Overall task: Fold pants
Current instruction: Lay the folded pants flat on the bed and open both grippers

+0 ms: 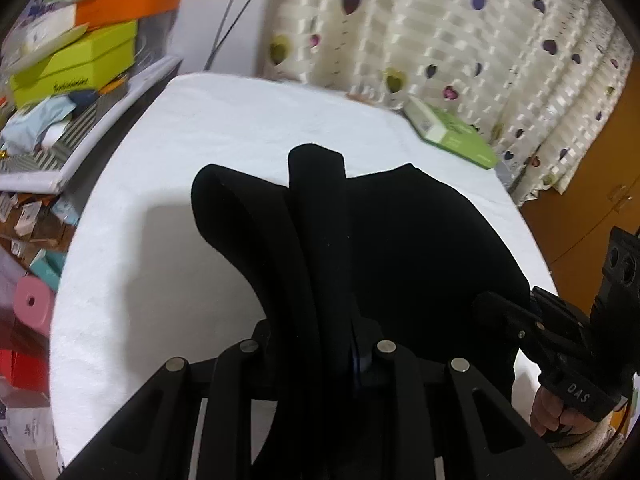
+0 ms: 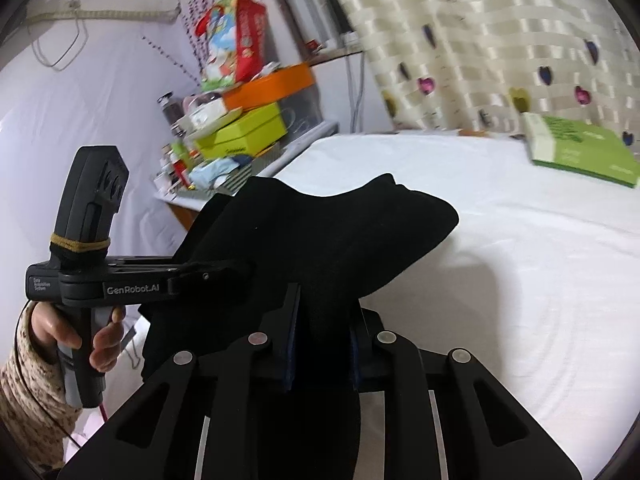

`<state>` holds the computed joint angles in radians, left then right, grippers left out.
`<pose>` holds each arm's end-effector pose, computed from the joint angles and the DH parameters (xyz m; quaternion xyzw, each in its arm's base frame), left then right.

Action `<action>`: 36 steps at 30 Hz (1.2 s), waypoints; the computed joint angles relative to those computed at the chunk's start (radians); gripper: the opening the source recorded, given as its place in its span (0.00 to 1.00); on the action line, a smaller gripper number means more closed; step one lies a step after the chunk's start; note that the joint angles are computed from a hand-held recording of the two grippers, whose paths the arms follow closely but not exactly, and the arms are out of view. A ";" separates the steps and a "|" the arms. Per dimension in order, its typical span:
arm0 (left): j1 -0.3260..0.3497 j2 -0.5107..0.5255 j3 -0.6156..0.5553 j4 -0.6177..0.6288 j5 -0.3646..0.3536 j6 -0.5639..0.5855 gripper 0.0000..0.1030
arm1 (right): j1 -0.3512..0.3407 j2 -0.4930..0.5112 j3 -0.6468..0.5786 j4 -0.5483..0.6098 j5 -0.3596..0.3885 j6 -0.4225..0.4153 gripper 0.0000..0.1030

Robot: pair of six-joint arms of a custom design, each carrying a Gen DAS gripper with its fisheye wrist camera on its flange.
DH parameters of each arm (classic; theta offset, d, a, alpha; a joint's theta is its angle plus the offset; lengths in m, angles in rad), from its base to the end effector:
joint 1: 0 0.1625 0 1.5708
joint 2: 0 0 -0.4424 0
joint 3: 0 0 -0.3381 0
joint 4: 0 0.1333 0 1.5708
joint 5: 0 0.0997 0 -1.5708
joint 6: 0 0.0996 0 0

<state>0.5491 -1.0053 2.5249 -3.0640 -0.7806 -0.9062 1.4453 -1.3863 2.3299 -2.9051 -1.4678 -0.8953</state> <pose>-0.1939 -0.3579 0.1257 0.0583 0.9210 -0.3092 0.2295 0.0912 -0.4242 0.2700 0.3771 -0.9043 0.1938 0.0506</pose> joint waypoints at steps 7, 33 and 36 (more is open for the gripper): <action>0.011 0.119 -0.107 -0.102 -0.051 0.085 0.24 | -0.050 -0.051 -0.063 0.027 -0.016 -0.013 0.20; 0.156 0.421 -0.503 -0.051 -0.201 0.279 0.46 | -0.198 0.045 -0.268 0.004 -0.165 -0.016 0.26; 0.146 0.417 -0.478 -0.075 -0.163 0.295 0.49 | -0.205 0.044 -0.265 -0.003 -0.165 -0.018 0.27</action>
<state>0.6951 -0.5888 2.0469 -3.1389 -0.9434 -0.6115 1.2408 -1.3426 2.0645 -2.9081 -1.6327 -0.9131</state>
